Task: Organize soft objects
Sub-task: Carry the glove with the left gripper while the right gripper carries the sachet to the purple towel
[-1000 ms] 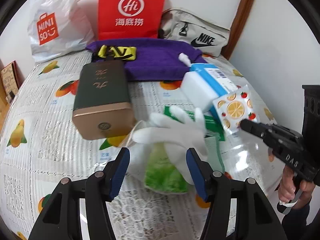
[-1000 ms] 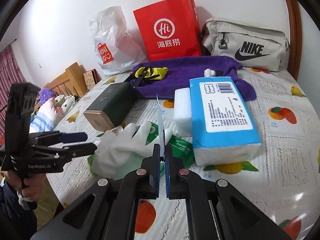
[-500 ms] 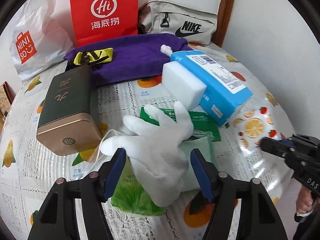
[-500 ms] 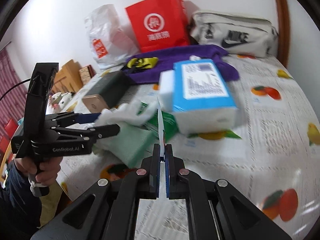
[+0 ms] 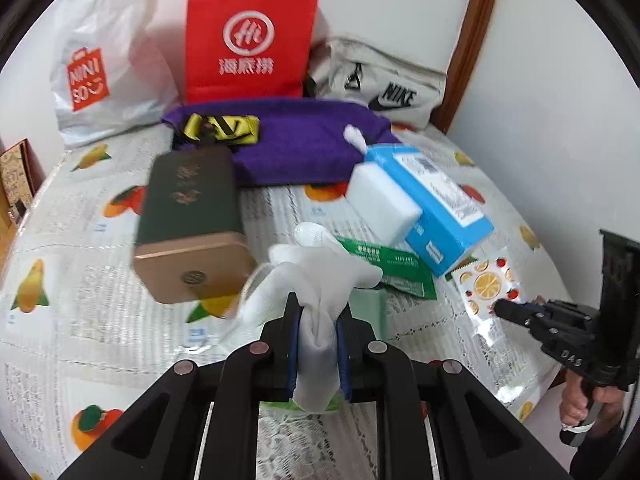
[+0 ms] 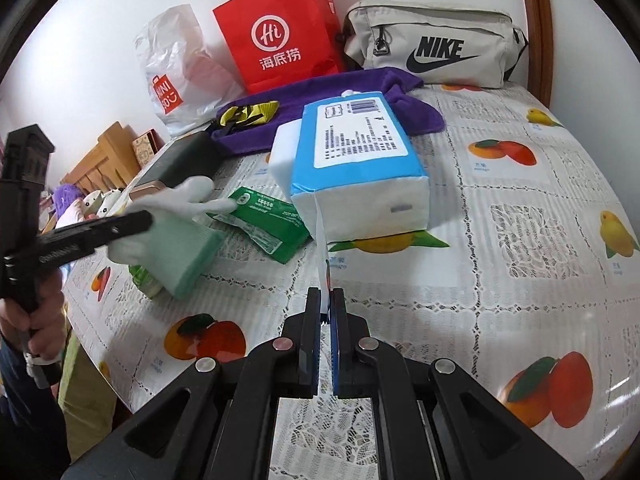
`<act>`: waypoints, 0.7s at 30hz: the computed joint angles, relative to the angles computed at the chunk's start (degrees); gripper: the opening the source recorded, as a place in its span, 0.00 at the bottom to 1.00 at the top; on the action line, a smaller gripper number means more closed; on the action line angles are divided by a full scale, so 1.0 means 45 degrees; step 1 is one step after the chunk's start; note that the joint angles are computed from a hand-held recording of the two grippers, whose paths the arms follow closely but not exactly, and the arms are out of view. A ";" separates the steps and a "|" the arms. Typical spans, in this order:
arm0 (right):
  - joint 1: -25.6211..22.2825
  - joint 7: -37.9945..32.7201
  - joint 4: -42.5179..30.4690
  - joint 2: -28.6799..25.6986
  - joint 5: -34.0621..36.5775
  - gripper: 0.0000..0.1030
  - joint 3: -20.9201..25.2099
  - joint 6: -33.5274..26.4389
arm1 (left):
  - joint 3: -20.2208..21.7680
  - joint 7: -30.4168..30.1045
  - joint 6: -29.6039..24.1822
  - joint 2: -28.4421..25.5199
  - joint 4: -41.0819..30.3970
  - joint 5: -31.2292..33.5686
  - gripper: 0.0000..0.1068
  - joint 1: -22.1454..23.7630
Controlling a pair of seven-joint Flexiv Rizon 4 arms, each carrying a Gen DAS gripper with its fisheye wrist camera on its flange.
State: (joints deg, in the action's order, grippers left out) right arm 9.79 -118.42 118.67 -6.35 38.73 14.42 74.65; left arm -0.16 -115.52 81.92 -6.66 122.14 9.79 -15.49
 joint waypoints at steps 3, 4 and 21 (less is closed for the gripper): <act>0.0128 0.0309 0.0031 -0.0034 -0.0287 0.04 -0.0008 0.0109 | -0.0103 0.0378 0.0478 0.0478 0.0499 -0.0586 0.14 0.0199; 0.0169 0.0477 0.0070 -0.0033 -0.0431 0.04 -0.0016 0.0145 | -0.0146 0.0551 0.0621 0.0644 0.0646 -0.0803 0.14 0.0267; 0.0520 0.1656 0.0170 0.0684 -0.1679 0.04 -0.0244 0.0260 | -0.0517 -0.2091 -0.0280 0.2468 0.0674 0.1586 0.14 0.1690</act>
State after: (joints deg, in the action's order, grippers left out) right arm 12.13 -110.96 119.44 -3.27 31.18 13.33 75.82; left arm -2.48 -124.93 80.66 4.45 125.17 16.93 -7.88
